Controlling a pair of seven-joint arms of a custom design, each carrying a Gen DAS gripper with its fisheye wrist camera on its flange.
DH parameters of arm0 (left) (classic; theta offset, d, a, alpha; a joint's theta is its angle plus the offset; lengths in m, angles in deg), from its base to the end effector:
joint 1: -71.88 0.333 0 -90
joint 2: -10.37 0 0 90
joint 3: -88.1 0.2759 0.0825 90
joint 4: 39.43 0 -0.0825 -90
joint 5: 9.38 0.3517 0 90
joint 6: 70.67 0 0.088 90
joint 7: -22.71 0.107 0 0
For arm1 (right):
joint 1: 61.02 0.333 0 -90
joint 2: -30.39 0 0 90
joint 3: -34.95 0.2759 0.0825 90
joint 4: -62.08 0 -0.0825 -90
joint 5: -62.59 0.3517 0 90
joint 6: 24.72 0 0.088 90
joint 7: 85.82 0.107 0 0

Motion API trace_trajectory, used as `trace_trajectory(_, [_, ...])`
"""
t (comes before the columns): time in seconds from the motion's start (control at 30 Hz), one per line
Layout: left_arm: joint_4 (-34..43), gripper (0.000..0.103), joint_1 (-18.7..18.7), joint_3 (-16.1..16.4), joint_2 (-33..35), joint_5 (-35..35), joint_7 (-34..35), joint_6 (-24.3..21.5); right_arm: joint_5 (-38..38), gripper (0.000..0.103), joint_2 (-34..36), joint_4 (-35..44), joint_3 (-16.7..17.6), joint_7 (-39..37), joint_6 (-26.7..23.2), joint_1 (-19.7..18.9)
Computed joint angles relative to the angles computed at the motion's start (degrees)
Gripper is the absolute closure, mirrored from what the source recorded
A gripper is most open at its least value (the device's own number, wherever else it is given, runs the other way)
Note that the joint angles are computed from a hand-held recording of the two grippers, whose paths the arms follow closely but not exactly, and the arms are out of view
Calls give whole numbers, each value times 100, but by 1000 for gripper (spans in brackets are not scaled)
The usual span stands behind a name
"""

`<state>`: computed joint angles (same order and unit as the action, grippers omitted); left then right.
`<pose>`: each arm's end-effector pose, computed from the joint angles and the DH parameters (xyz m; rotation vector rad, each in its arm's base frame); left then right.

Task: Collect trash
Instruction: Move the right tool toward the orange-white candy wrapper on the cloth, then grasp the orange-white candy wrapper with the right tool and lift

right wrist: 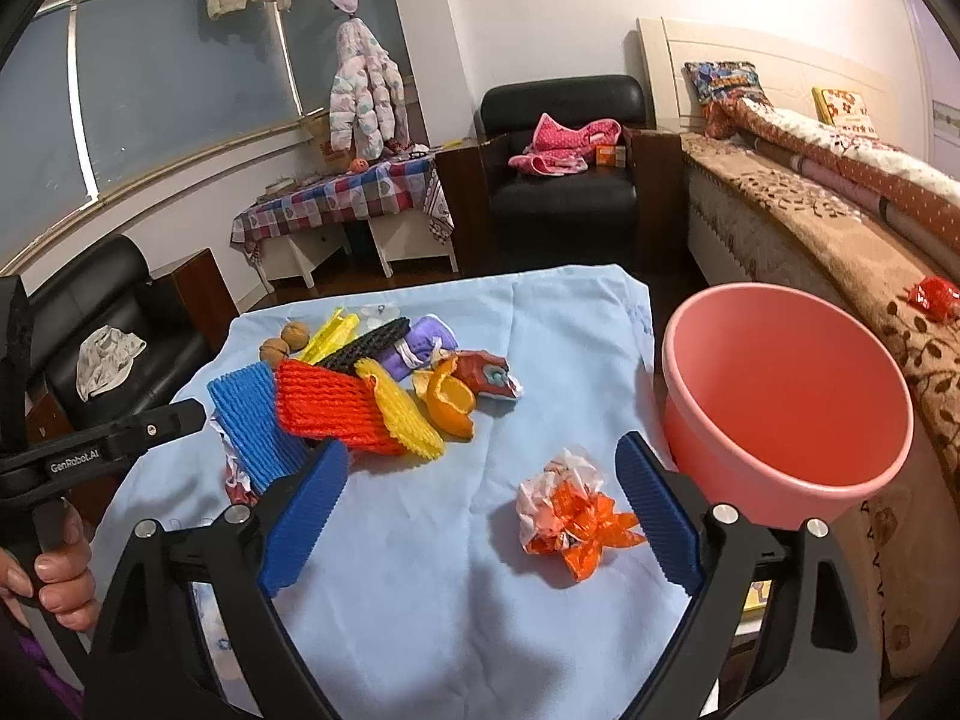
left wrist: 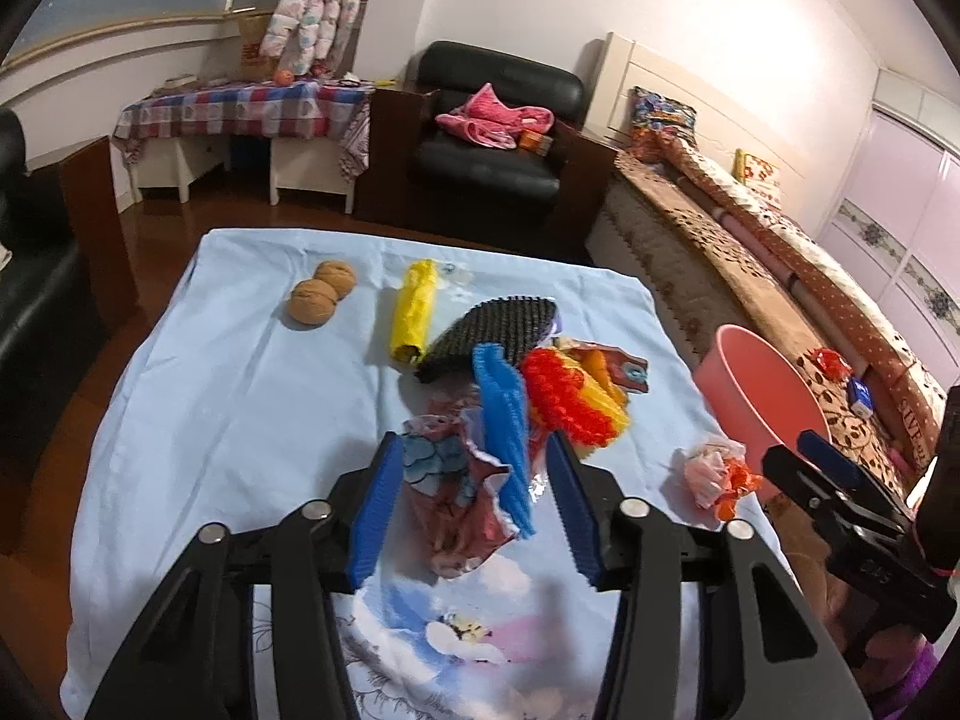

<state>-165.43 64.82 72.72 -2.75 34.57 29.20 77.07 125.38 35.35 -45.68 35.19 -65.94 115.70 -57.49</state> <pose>0.4611 -0.2115 0.5127 -2.1211 1.2379 -0.8251 0.5888 0.0390 0.4873 -1.9199 1.0464 -0.2821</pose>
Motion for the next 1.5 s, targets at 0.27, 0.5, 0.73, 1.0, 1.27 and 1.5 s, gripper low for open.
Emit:
trace_trajectory(0.27, [510,68,-64,27,420,113,244,-229,-195,21,229,225,-2,274,-242,-90])
trace_trajectory(0.5, [643,88,-142,157,627,5,420,-232,-426,24,410,390,26,563,-370,-170])
trace_trajectory(0.73, [498,97,-91,166,478,342,150,2,-650,32,608,607,54,874,-593,-262])
trace_trajectory(1.0, [323,97,24,110,246,671,-145,345,-885,35,739,708,90,1208,-508,-313])
trace_trajectory(1.27, [114,97,197,88,-8,701,-354,664,-1135,43,907,898,101,1550,-664,-364])
trace_trajectory(1.5, [131,97,302,8,-102,697,-389,718,-1395,80,1058,1063,110,1803,-905,-437])
